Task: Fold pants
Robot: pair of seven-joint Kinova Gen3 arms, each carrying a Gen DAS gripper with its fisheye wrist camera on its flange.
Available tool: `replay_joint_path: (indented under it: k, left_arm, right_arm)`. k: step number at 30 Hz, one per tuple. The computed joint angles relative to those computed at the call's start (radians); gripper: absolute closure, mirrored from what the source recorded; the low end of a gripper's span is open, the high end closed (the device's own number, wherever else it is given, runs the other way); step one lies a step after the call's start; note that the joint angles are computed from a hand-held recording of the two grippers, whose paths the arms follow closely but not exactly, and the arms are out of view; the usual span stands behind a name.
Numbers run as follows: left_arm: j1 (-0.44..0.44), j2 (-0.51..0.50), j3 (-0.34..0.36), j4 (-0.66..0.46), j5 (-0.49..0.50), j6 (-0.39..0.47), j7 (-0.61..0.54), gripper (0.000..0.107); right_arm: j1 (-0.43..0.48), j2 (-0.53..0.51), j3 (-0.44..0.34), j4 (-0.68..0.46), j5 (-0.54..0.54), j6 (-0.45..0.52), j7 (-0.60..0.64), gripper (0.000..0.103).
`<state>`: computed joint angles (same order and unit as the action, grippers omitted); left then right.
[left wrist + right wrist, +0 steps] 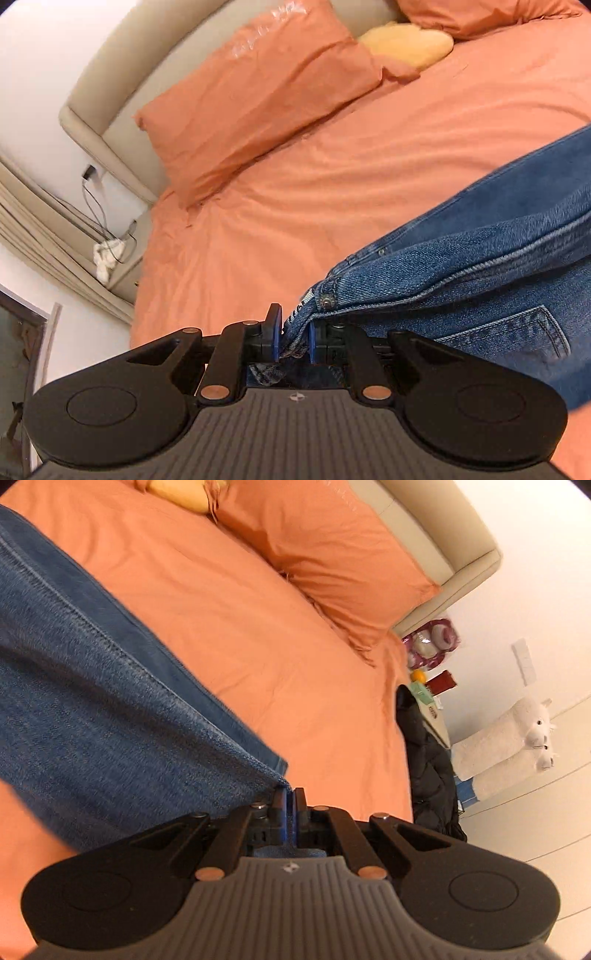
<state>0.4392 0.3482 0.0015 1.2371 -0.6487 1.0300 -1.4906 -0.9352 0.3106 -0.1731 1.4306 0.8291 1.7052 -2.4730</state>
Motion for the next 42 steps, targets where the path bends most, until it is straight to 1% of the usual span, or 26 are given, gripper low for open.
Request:
replay_joint_path:
  k: [1,3,9,12,15,18,20,24,26,27,30,32,34,36,38,42]
  left_arm:
    - [-0.012,0.031,0.005,-0.036,0.019,0.017,-0.016,0.092]
    - [-0.029,0.088,0.004,-0.097,0.051,0.042,-0.052,0.092]
    - [-0.052,0.234,-0.024,-0.244,0.139,0.101,-0.107,0.091]
    - [-0.06,0.271,-0.041,-0.263,0.175,0.096,-0.102,0.091]
    - [-0.051,0.296,-0.058,-0.27,0.187,0.091,-0.078,0.091]
    - [-0.035,0.288,-0.075,-0.22,0.167,0.047,-0.061,0.091]
    - [-0.026,0.263,-0.083,-0.179,0.156,0.011,-0.034,0.091]
    - [-0.031,0.128,-0.079,-0.022,0.149,-0.106,0.044,0.092]
    - [-0.041,0.055,-0.065,0.046,0.139,-0.146,0.05,0.092]
    - [-0.054,0.031,-0.051,0.058,0.144,-0.152,0.039,0.092]
    - [-0.109,-0.024,-0.007,0.045,0.201,-0.122,-0.025,0.092]
    - [-0.144,-0.024,0.01,-0.011,0.255,-0.079,-0.047,0.092]
    - [-0.155,0.008,0.016,-0.071,0.276,-0.063,-0.055,0.092]
    - [-0.141,0.065,0.01,-0.14,0.262,-0.032,-0.065,0.093]
    - [-0.12,0.128,-0.005,-0.196,0.248,-0.006,-0.064,0.092]
    - [-0.093,0.22,-0.037,-0.257,0.236,0.01,-0.041,0.092]
  right_arm:
    - [0.038,0.026,0.012,-0.015,-0.008,-0.037,0.033,0.103]
    - [0.084,0.079,0.034,-0.048,-0.024,-0.085,0.09,0.103]
    - [0.173,0.209,0.108,-0.123,-0.087,-0.199,0.207,0.103]
    - [0.202,0.263,0.136,-0.158,-0.123,-0.237,0.261,0.103]
    - [0.21,0.303,0.159,-0.174,-0.151,-0.262,0.279,0.103]
    - [0.195,0.324,0.182,-0.169,-0.169,-0.279,0.236,0.103]
    - [0.178,0.321,0.194,-0.155,-0.165,-0.283,0.2,0.103]
    - [0.118,0.281,0.203,-0.113,-0.111,-0.264,0.126,0.103]
    - [0.075,0.241,0.195,-0.085,-0.083,-0.235,0.072,0.103]
    - [0.061,0.218,0.188,-0.074,-0.071,-0.222,0.047,0.103]
    - [0.04,0.154,0.163,-0.071,-0.055,-0.179,-0.032,0.103]
    - [0.058,0.113,0.153,-0.077,-0.052,-0.18,-0.087,0.103]
    - [0.084,0.098,0.143,-0.092,-0.049,-0.184,-0.117,0.103]
    - [0.11,0.123,0.136,-0.128,-0.053,-0.184,-0.105,0.103]
    - [0.136,0.176,0.139,-0.177,-0.066,-0.184,-0.063,0.103]
    - [0.183,0.275,0.175,-0.256,-0.099,-0.213,-0.009,0.103]
